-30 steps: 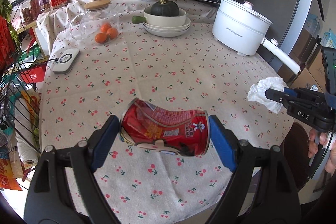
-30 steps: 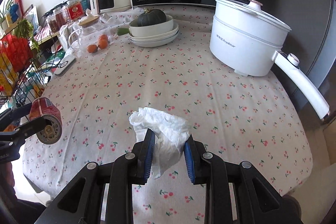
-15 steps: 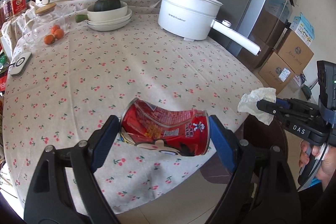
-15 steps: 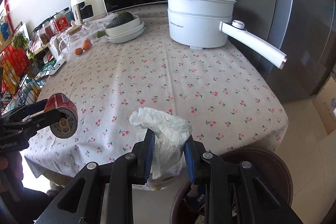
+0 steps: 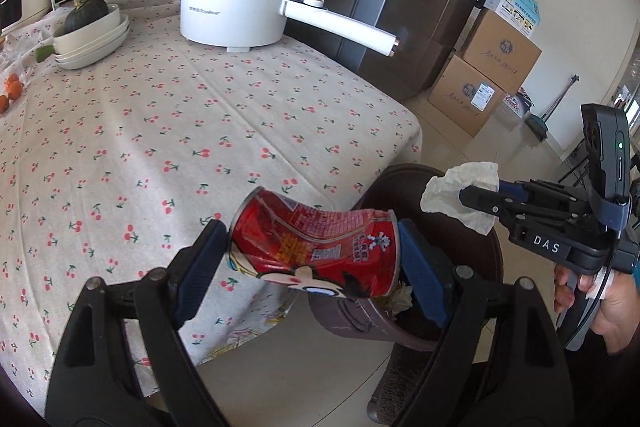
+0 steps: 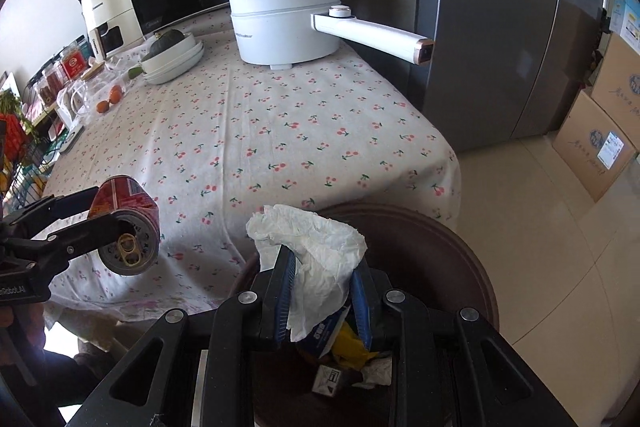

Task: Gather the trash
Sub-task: 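Carry the can and tissue over the bin and open both tools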

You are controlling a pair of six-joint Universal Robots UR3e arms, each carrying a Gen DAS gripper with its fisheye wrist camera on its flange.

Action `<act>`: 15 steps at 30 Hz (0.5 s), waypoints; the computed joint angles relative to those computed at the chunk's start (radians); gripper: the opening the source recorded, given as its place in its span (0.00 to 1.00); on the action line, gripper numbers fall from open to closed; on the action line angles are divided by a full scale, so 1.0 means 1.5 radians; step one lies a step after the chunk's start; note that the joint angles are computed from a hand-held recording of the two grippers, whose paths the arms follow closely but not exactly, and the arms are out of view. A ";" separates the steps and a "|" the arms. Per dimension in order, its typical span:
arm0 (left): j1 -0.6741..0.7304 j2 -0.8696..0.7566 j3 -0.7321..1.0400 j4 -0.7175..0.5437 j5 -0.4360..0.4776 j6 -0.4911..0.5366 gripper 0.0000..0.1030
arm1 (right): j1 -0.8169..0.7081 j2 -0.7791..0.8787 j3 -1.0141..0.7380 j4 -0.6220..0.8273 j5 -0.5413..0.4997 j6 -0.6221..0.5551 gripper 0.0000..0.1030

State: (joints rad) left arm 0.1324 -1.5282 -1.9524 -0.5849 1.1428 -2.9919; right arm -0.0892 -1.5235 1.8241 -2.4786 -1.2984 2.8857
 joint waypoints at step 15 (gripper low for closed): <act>-0.090 -0.081 0.038 0.034 0.019 -0.003 0.83 | -0.092 -0.058 0.065 0.037 -0.003 0.003 0.93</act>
